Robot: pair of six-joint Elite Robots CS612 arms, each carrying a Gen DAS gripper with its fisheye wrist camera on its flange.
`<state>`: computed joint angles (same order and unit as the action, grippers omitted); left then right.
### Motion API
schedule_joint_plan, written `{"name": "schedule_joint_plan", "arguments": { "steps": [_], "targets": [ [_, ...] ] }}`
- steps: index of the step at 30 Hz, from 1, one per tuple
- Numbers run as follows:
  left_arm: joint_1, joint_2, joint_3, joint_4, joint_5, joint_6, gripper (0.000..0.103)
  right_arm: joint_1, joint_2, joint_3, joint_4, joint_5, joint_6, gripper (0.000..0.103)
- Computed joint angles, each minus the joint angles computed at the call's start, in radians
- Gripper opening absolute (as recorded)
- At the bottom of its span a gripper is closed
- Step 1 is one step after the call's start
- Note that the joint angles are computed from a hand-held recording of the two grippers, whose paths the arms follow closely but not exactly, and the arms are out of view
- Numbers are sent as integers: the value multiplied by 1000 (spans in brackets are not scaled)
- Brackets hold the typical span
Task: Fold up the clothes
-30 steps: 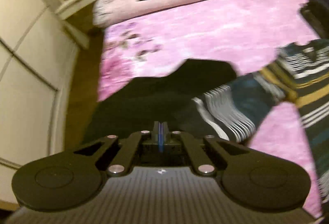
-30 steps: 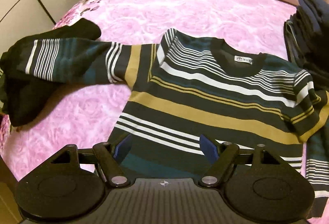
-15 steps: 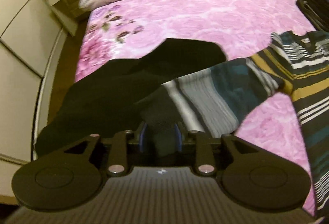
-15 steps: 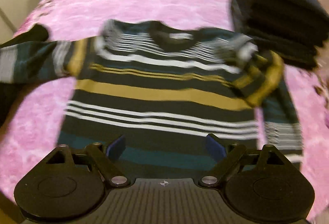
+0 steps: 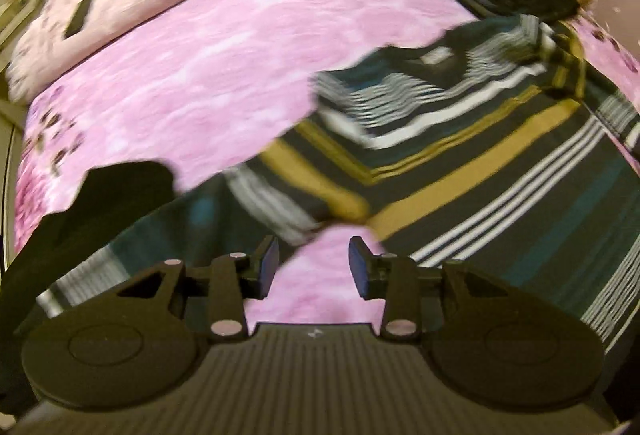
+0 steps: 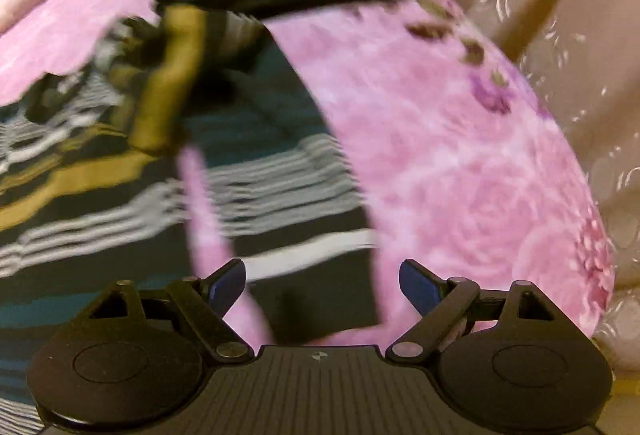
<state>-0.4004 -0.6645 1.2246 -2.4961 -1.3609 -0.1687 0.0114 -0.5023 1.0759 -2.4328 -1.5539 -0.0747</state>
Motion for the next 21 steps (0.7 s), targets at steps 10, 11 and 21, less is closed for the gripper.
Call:
{"name": "schedule_joint_plan", "arguments": {
  "steps": [10,11,21],
  "targets": [
    [-130,169,-344,347,-43,-54,34,-99,22,-88,133,206,-273,0],
    [-138,184,-378,365,-49,-42,34,-112,15,-99,116,172,-272,0],
    [-158,278,-576,460,-40,-75,34,-162,71,-225,-51,-184,-267,45]
  ]
}}
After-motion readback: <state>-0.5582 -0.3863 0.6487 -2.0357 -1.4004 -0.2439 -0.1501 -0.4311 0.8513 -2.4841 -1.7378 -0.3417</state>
